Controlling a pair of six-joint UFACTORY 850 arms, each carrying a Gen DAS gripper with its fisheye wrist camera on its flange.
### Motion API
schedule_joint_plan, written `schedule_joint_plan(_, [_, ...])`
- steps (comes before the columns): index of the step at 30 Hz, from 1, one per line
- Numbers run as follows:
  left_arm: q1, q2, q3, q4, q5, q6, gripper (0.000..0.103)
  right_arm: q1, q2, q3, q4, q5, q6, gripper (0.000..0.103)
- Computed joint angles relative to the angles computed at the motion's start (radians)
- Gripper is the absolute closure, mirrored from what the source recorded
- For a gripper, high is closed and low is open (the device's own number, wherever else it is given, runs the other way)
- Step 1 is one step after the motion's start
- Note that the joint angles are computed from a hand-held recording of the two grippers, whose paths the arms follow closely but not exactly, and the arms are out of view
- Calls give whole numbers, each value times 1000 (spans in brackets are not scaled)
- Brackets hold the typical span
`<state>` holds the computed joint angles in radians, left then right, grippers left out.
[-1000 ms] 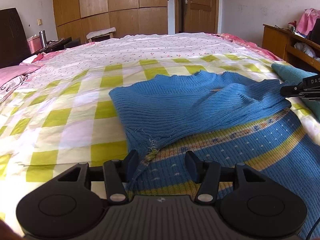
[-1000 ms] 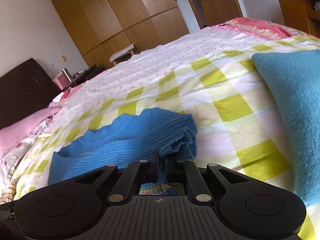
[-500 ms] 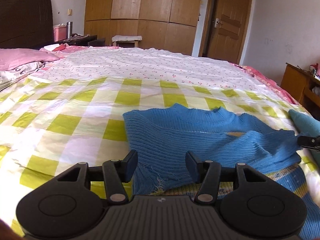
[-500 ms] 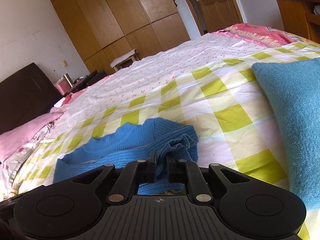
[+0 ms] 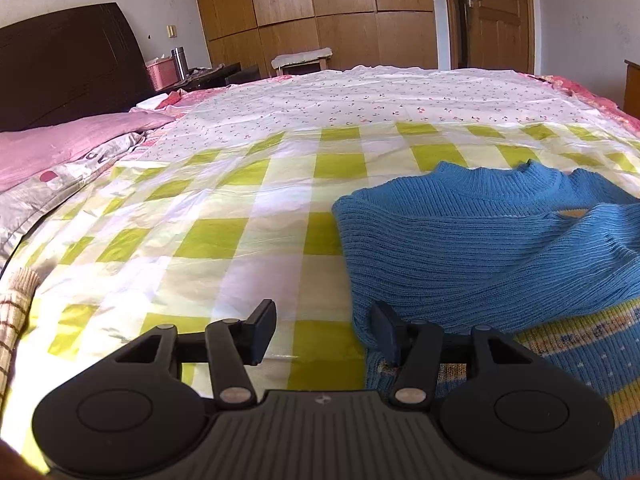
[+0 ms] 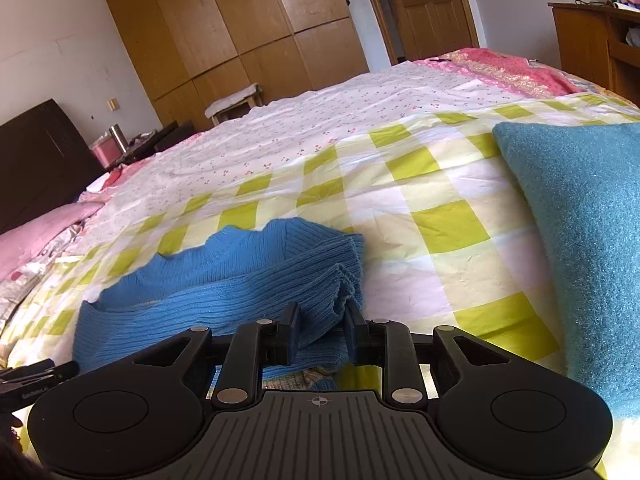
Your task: Fold small clothes
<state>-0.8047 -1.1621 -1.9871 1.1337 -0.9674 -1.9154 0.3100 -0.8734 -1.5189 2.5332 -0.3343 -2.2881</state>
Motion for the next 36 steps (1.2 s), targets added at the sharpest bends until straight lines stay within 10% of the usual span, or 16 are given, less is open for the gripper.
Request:
schedule_joint_plan(6, [5, -5, -10, -63, -56, 46, 47, -4, 3, 5, 54, -6, -36, 78])
schedule_joint_plan(14, [-15, 86, 116, 153, 58, -191, 47, -18, -2, -1, -24, -18, 101, 78])
schedule_joint_plan(29, [37, 0, -49, 158, 177, 15, 46, -10, 22, 27, -42, -73, 106, 78])
schedule_joint_plan(36, [44, -101, -185, -3, -6, 296, 47, 2, 27, 33, -48, -85, 76, 73])
